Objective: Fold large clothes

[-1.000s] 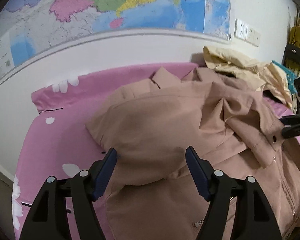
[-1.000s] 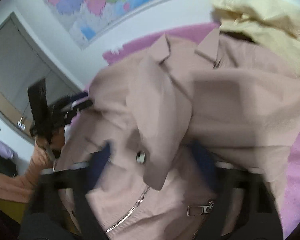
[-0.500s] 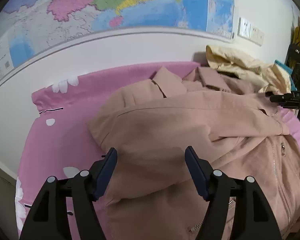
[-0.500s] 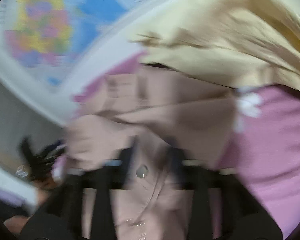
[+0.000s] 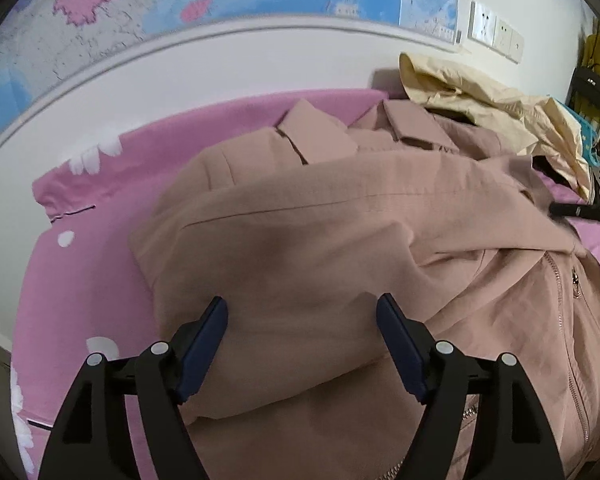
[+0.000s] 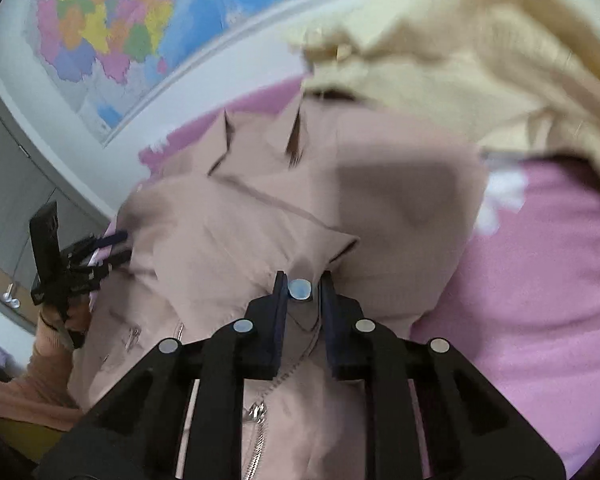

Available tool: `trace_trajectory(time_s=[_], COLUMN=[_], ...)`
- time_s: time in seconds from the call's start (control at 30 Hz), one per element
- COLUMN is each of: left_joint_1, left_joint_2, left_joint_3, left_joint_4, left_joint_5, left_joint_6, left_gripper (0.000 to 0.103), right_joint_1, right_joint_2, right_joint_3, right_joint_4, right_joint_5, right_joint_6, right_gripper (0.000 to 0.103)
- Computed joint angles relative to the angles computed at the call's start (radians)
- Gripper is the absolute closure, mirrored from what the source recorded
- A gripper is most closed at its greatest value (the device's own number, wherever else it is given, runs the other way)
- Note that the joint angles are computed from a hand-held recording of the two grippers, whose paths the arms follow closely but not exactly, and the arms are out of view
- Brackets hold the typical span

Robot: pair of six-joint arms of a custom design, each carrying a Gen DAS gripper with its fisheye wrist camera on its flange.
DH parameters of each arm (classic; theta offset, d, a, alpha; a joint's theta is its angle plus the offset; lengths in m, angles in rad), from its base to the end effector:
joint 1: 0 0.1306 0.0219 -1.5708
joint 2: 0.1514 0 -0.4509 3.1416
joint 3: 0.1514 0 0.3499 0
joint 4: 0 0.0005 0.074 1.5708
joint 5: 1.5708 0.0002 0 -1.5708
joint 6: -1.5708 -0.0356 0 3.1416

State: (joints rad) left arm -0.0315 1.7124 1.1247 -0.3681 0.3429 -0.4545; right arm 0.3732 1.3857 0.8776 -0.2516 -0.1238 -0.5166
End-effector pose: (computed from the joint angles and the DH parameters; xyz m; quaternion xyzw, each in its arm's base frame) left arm 0.5046 -0.0284 0.2803 0.2761 0.8991 -0.0964 0.3257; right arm 0.3632 0.1464 0.3356 0.0414 0.9165 0.2208 0.3310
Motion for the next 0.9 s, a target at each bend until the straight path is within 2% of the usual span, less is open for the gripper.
trace_trajectory(time_s=[0.07,0.27,0.43,0.5,0.57,0.67,0.77,0.9], left_joint_1=[-0.001,-0.011,-0.018,-0.019,-0.02,-0.025,-0.027,-0.031], left_joint_2=[0.004,0.027,0.036,0.035,0.033,0.038,0.039,0.028], left_joint_3=[0.012,0.038,0.038,0.041,0.041,0.036,0.03,0.016], left_joint_4=[-0.018,-0.034,-0.027,-0.029,-0.024,-0.011,0.001,0.024], left_joint_5=[0.006,-0.001,-0.015,-0.011,-0.006,-0.018,-0.023,-0.04], left_joint_6=[-0.004,0.019,0.016,0.019,0.023,0.036,0.05,0.066], left_gripper=[0.026,0.023,0.022,0.022,0.021,0.02,0.019,0.019], right_joint_1=[-0.008,-0.057,-0.059,-0.071,-0.063,-0.066,-0.052,-0.027], right_joint_2=[-0.021,0.011,0.03,0.03,0.045,0.085,0.078,0.009], right_joint_3=[0.006,0.011,0.025,0.034,0.053,0.061,0.048,0.022], right_joint_4=[-0.001,0.018,0.027,0.043,0.015,-0.012,-0.014,0.012], right_joint_5=[0.05,0.032,0.086,0.08,0.126,0.104,0.131,0.182], right_joint_6=[0.004,-0.034,-0.042,-0.042,-0.016,-0.025,-0.028,-0.029], right_gripper=[0.099,0.099,0.099,0.099,0.099,0.099,0.091,0.073])
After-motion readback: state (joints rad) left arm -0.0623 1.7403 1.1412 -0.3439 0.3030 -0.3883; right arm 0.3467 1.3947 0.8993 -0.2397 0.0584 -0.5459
